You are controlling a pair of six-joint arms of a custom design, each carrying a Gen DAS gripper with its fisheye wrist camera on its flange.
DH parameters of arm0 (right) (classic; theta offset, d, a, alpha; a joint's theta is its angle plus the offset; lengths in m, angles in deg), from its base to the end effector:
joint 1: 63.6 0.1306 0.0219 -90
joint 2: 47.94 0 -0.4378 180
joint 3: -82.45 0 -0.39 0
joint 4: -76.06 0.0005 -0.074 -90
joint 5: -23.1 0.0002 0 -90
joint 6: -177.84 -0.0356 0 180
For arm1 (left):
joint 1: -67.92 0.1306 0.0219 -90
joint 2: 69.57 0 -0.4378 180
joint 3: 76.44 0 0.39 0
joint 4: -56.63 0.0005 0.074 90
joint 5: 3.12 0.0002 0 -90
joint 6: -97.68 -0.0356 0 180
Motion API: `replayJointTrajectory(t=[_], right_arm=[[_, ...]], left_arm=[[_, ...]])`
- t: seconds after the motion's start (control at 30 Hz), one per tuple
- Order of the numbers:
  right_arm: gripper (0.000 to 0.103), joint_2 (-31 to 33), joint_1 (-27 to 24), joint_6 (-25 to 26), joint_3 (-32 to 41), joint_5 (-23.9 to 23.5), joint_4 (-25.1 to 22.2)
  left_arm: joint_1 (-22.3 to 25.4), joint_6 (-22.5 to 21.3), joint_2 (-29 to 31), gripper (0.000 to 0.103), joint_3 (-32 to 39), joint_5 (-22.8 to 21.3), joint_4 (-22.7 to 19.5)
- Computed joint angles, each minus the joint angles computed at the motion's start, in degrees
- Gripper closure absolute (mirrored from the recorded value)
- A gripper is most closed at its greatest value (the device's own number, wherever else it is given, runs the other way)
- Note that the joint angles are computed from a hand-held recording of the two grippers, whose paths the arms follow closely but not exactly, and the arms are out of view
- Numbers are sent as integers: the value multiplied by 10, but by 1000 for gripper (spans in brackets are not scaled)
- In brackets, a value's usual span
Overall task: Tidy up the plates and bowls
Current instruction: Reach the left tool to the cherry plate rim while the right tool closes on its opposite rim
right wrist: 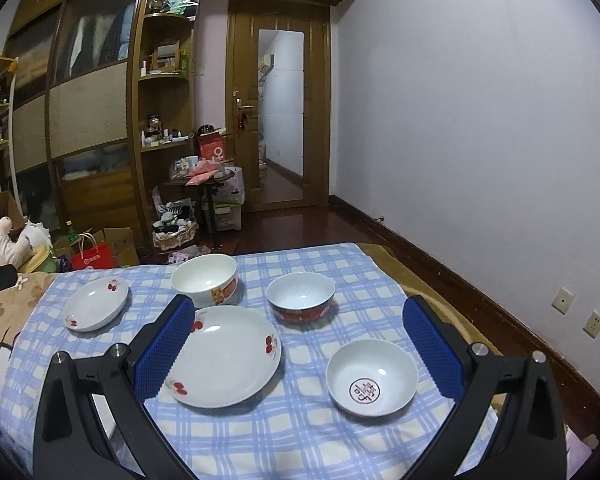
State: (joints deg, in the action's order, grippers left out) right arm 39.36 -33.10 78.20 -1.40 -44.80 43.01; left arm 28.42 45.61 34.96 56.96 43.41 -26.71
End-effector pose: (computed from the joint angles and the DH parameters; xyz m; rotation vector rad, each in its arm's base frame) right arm 0.4242 0.2337 0.5839 -0.1105 1.9580 0.0751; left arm 0.4251 -0.3193 0.6613 -0.2503 2.1991 0.2430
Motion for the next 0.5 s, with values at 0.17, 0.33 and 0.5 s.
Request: replayJointTrajectory(t=[0.17, 0.33, 0.5], right_arm=[[0, 19, -6, 8, 20, -1, 2], [0, 45, -16, 13, 52, -15, -5], [0, 72, -21, 11, 90, -39, -25]], left_arm=[[16, -25, 43, 1, 67, 18, -14], [32, -60, 88, 1, 138, 36, -21], [42, -112, 122, 1, 178, 52, -13]])
